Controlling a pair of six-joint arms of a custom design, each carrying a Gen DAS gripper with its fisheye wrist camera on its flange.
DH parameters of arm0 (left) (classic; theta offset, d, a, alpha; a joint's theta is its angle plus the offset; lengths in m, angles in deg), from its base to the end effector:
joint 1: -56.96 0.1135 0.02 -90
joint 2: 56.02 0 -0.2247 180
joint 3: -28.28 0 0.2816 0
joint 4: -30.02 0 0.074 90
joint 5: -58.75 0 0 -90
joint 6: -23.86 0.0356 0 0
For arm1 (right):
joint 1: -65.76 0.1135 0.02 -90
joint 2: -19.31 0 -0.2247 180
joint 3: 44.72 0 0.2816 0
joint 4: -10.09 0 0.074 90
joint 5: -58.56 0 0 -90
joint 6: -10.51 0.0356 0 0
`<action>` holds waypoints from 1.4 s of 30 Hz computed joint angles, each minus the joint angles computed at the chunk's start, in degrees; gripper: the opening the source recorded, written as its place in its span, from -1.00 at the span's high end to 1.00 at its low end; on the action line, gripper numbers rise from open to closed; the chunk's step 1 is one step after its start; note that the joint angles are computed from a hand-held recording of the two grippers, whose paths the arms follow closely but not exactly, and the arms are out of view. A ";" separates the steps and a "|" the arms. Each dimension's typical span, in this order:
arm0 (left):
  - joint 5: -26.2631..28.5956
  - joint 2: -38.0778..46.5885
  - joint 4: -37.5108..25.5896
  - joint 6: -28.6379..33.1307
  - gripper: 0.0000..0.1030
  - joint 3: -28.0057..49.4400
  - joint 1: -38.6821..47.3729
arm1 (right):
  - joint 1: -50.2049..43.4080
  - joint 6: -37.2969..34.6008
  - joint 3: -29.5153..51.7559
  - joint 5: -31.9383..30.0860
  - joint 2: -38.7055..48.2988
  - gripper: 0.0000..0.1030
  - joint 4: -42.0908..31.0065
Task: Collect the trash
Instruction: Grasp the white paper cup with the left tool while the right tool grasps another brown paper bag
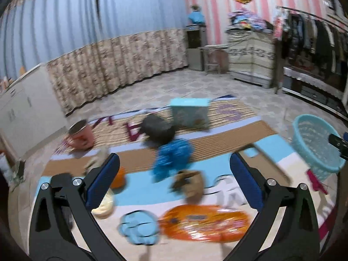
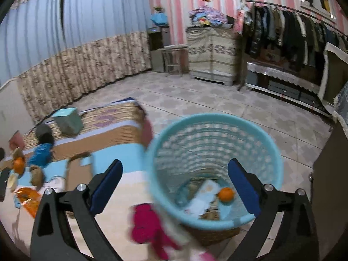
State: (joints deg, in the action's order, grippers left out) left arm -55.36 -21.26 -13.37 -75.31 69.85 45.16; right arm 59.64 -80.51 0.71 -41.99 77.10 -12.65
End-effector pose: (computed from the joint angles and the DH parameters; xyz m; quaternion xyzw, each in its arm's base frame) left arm 0.1993 -0.0268 0.2115 -0.0738 0.8755 0.1035 0.4662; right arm 0.2637 -0.0217 0.1807 -0.0030 0.8847 0.0528 0.4632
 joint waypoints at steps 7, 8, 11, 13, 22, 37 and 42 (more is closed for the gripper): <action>15.55 -8.45 -1.83 8.03 -0.90 -6.32 24.41 | 18.12 5.61 -1.31 9.15 -1.48 -0.85 0.14; 17.55 -8.84 -1.61 9.40 -0.90 -6.98 27.39 | 21.00 6.57 -0.87 10.71 -0.25 -0.85 0.60; 21.37 -6.47 0.72 13.22 -0.90 -8.59 35.09 | 26.91 8.36 0.61 13.53 3.31 -0.85 2.13; 26.53 -2.31 2.32 13.48 -0.90 -8.20 40.08 | 30.34 9.10 1.97 15.18 6.22 -0.85 2.97; 33.76 16.63 10.87 13.66 -0.90 -5.86 48.71 | 35.85 11.82 8.14 18.36 16.95 -0.85 5.93; 29.91 29.63 14.47 14.74 -0.70 -0.35 44.25 | 38.63 10.47 11.51 17.56 24.54 -0.85 8.45; 31.76 29.95 14.01 15.48 -0.24 -0.07 44.56 | 39.49 10.56 12.25 16.75 25.36 -0.85 8.35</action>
State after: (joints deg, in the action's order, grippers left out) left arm -23.60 8.70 0.64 -59.83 69.79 89.72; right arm 99.14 -69.94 12.96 -25.23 102.46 -4.30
